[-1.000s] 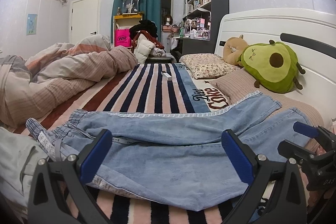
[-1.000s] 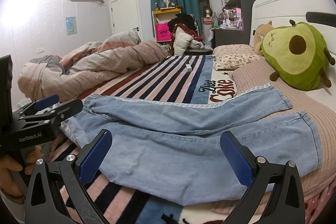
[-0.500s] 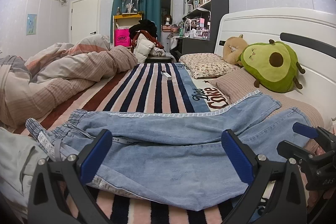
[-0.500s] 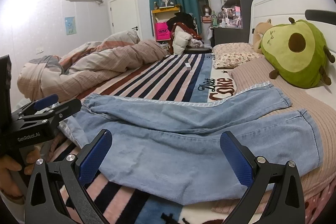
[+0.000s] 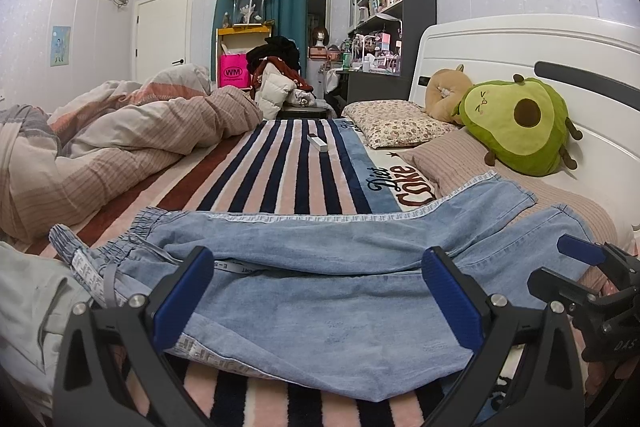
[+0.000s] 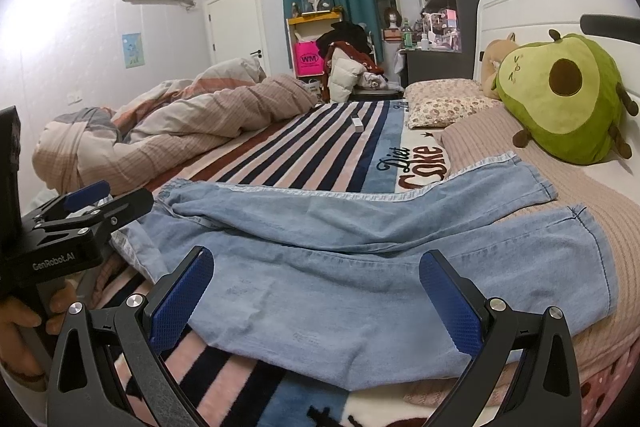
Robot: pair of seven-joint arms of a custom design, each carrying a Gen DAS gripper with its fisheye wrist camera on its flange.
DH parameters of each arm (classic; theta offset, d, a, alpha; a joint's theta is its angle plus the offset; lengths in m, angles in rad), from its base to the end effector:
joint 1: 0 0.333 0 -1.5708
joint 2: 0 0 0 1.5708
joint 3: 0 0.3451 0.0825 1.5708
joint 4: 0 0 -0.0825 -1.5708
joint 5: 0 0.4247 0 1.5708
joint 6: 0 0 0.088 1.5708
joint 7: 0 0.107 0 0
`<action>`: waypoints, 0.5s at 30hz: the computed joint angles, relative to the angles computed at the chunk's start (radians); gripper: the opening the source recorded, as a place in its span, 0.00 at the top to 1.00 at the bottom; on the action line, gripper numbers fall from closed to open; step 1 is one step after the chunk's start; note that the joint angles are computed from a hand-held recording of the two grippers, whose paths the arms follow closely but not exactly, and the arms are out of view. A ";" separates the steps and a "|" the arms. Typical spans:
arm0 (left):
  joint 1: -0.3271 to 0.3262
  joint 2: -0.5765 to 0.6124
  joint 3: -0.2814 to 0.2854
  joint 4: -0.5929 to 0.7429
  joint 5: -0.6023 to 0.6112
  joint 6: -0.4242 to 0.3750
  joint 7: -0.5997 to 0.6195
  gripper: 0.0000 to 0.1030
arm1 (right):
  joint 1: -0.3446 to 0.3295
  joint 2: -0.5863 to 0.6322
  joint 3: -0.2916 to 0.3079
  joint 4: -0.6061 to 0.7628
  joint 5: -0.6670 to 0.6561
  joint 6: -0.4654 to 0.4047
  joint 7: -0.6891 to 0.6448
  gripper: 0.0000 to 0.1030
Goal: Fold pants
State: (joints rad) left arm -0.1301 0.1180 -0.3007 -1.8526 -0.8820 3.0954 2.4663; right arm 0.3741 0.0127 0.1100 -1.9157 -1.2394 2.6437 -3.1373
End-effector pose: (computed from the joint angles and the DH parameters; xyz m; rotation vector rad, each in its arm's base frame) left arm 0.6371 -0.2112 0.5832 -1.2079 1.9108 -1.2671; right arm 0.5586 0.3214 0.5661 -1.4053 1.6591 -0.9078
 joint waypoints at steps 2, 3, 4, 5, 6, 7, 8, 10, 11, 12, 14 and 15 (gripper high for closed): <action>0.000 0.000 0.000 0.001 -0.001 0.000 0.000 0.01 | 0.001 0.001 0.000 0.000 0.000 -0.001 0.002 0.00; -0.001 0.000 0.001 0.001 0.003 0.000 -0.004 0.01 | -0.003 -0.002 -0.003 -0.005 -0.001 0.005 0.004 0.00; -0.001 0.000 0.001 0.001 0.003 0.000 -0.004 0.01 | -0.003 -0.003 -0.002 -0.006 -0.001 0.005 0.007 0.00; -0.002 0.000 0.002 0.000 0.005 0.000 -0.006 0.01 | -0.003 -0.003 -0.002 -0.007 -0.002 0.007 0.009 0.00; -0.001 0.000 0.001 0.001 0.005 -0.001 -0.006 0.01 | -0.003 -0.003 -0.002 -0.006 0.001 0.006 0.005 0.00; -0.002 0.000 0.002 0.000 0.006 0.000 -0.007 0.01 | -0.004 -0.003 -0.001 -0.007 0.000 0.007 0.009 0.00; -0.001 0.000 0.001 0.000 0.005 -0.001 -0.007 0.01 | -0.003 -0.002 -0.001 -0.006 -0.002 0.006 0.013 0.00; -0.002 0.000 0.002 0.000 0.008 0.001 -0.009 0.01 | -0.002 0.000 0.000 -0.006 -0.002 0.005 0.016 0.00; -0.003 0.000 0.003 -0.001 0.013 0.001 -0.013 0.01 | -0.003 -0.001 -0.001 -0.007 0.001 0.011 0.013 0.00; -0.007 0.002 0.008 -0.002 0.028 0.002 -0.027 0.01 | -0.005 -0.001 -0.003 -0.007 0.006 0.021 0.011 0.00; -0.011 0.004 0.015 -0.004 0.056 0.002 -0.055 0.01 | -0.010 -0.001 -0.007 -0.014 0.002 0.058 0.037 0.00; -0.010 0.004 0.016 -0.006 0.065 0.002 -0.063 0.01 | -0.012 -0.003 -0.009 -0.017 0.002 0.071 0.048 0.00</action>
State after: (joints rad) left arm -0.1397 0.1218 -0.2848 -1.8584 -0.8172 3.0972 2.4030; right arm 0.3616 0.0098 0.1008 -1.9329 -1.2375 2.7147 -3.0898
